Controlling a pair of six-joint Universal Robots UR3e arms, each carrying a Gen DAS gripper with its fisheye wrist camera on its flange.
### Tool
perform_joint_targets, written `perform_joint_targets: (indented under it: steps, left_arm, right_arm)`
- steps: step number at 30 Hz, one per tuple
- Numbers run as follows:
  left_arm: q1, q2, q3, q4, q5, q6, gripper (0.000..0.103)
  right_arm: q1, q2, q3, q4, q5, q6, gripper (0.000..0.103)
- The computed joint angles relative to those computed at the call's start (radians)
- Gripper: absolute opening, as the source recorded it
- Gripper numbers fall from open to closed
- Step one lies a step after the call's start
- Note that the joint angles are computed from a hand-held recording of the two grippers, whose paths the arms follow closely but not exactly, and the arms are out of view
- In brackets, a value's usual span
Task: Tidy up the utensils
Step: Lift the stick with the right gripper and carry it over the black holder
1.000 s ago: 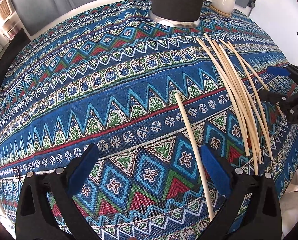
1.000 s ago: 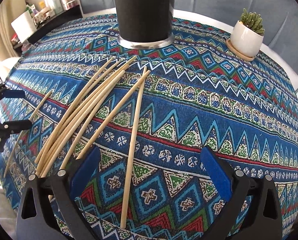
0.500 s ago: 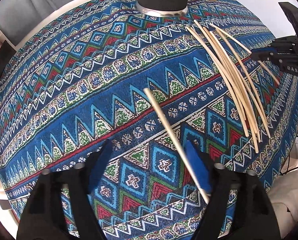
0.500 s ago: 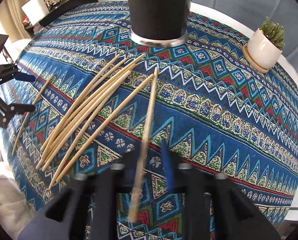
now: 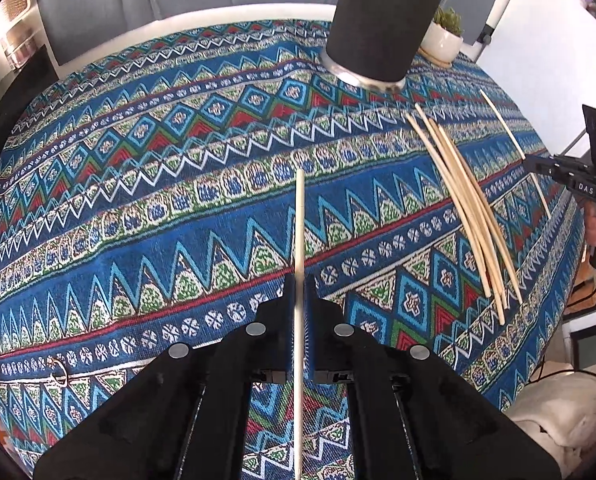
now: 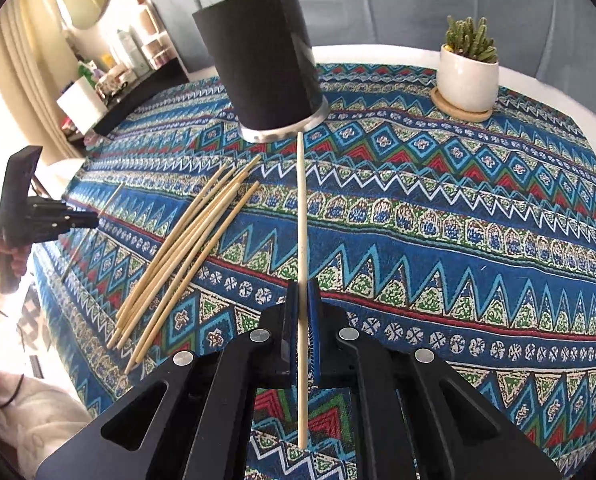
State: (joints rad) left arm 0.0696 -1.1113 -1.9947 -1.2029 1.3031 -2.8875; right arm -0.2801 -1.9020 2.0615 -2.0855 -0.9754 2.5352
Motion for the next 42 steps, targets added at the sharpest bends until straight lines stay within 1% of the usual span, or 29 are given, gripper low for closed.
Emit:
perform_joint_targets:
  steps: [4,7,9,11,13,14,18,20,22,27,29,32,36,39,42]
  left_arm:
    - [-0.015,-0.002,0.046,0.052,-0.009,-0.009,0.005]
    - [-0.036,-0.031,0.096,0.084,0.013,-0.020,0.005]
    - [-0.020,-0.039,0.137,0.066,-0.005,-0.009,0.005]
    - [0.001,-0.047,0.180,0.059,-0.021,0.005,0.005]
    - [0.000,-0.081,0.230,0.089,-0.035,-0.001,0.005]
    - [-0.014,-0.105,0.259,0.114,-0.026,-0.010,0.005]
    - [0.000,-0.172,0.381,0.172,-0.094,-0.046,0.005]
    - [-0.006,-0.207,0.428,0.232,-0.125,-0.075,0.005]
    - [-0.009,-0.242,0.462,0.290,-0.162,-0.103,0.005]
    - [-0.029,-0.341,0.497,0.480,-0.238,-0.162,0.005]
    - [-0.045,-0.388,0.498,0.579,-0.248,-0.195,0.005]
    - [-0.053,-0.472,0.524,0.717,-0.294,-0.253,0.005]
    - [-0.072,-0.606,0.591,0.892,-0.335,-0.333,0.005]
    - [-0.086,-0.707,0.656,1.026,-0.346,-0.395,0.005]
    - [-0.116,-0.811,0.740,1.138,-0.321,-0.437,0.005]
  right_arm:
    - [-0.053,-0.075,0.034,-0.019,0.088,-0.003,0.005]
    - [-0.079,-0.120,0.036,-0.022,0.126,-0.004,0.005]
    - [-0.081,-0.127,0.020,-0.021,0.145,0.009,0.005]
    - [-0.061,-0.111,-0.014,-0.036,0.149,0.039,0.005]
    - [-0.039,-0.081,-0.060,-0.067,0.158,0.079,0.005]
    - [-0.028,-0.063,-0.087,-0.088,0.159,0.102,0.005]
    - [-0.003,-0.004,-0.186,-0.157,0.201,0.163,0.005]
    - [-0.005,0.023,-0.228,-0.184,0.246,0.186,0.005]
    - [0.003,0.051,-0.254,-0.245,0.267,0.227,0.005]
    - [0.058,0.179,-0.330,-0.449,0.293,0.400,0.005]
    - [0.091,0.230,-0.348,-0.529,0.282,0.454,0.005]
    - [0.128,0.308,-0.369,-0.649,0.266,0.529,0.005]
    - [0.164,0.415,-0.448,-0.759,0.257,0.621,0.005]
    - [0.189,0.489,-0.493,-0.880,0.233,0.690,0.005]
    - [0.216,0.567,-0.539,-1.012,0.188,0.758,0.005]
